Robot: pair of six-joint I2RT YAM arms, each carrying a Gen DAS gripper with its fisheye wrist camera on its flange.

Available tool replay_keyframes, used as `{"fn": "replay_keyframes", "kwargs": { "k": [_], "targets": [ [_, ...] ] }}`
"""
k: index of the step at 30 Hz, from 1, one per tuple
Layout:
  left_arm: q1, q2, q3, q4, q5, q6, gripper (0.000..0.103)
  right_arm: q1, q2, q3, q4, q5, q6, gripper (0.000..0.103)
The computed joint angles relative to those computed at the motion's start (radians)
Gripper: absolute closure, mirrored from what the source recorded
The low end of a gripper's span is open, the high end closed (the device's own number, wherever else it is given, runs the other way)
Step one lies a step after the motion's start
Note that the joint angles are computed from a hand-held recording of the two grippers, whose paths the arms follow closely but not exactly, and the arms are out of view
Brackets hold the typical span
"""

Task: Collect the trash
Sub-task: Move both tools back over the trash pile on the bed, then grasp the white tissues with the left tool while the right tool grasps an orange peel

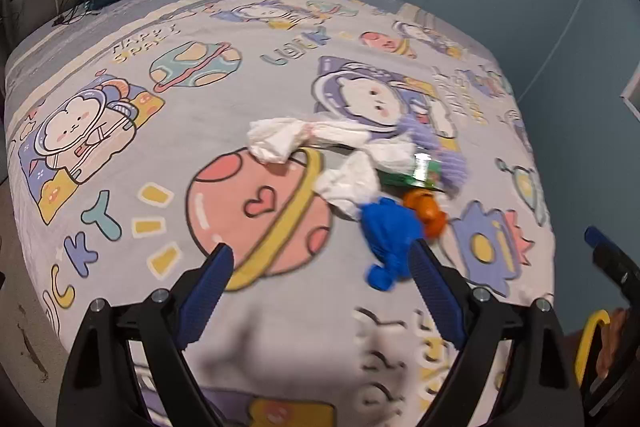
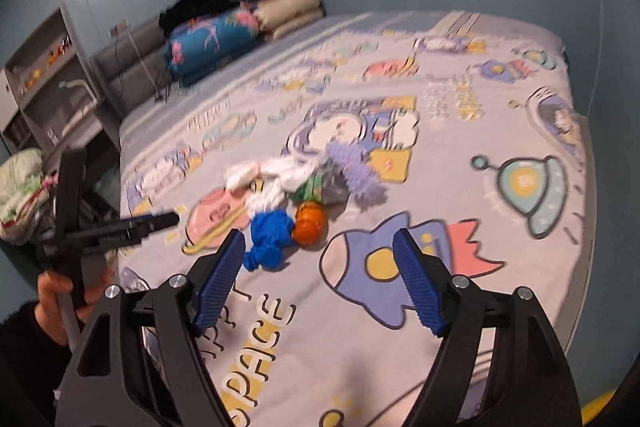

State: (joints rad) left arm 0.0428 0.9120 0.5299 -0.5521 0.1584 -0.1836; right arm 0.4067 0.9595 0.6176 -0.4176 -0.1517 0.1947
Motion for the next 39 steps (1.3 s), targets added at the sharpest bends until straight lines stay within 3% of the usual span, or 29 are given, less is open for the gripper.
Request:
{"fn": "replay_keyframes", "kwargs": {
  "k": [6, 14, 22, 28, 35, 39],
  "targets": [
    [0.082, 0.201, 0.03, 0.152, 0.013, 0.038, 0.018, 0.07, 0.318, 0.052, 0.153, 0.039, 0.026, 0.034],
    [0.077, 0.435, 0.129, 0.278, -0.042, 0.08, 0.018, 0.059, 0.617, 0.194, 0.211, 0.03, 0.031, 0.042],
    [0.091, 0.633, 0.254, 0.324, -0.019, 0.091, 0.018, 0.068, 0.747, 0.284, 0.217, 0.029, 0.042, 0.049],
    [0.033, 0.735, 0.326, 0.341, -0.076, 0.142, 0.019, 0.075, 0.819, 0.334, 0.2, 0.031, 0.043, 0.056],
    [-0.015, 0.845, 0.42, 0.32, -0.09, 0.181, 0.034, 0.079, 0.864, 0.372, 0.191, 0.005, 0.054, 0.058],
    [-0.062, 0.884, 0.441, 0.305, -0.106, 0.223, 0.06, 0.097, 0.884, 0.392, 0.188, 0.005, 0.049, 0.064]
  ]
}}
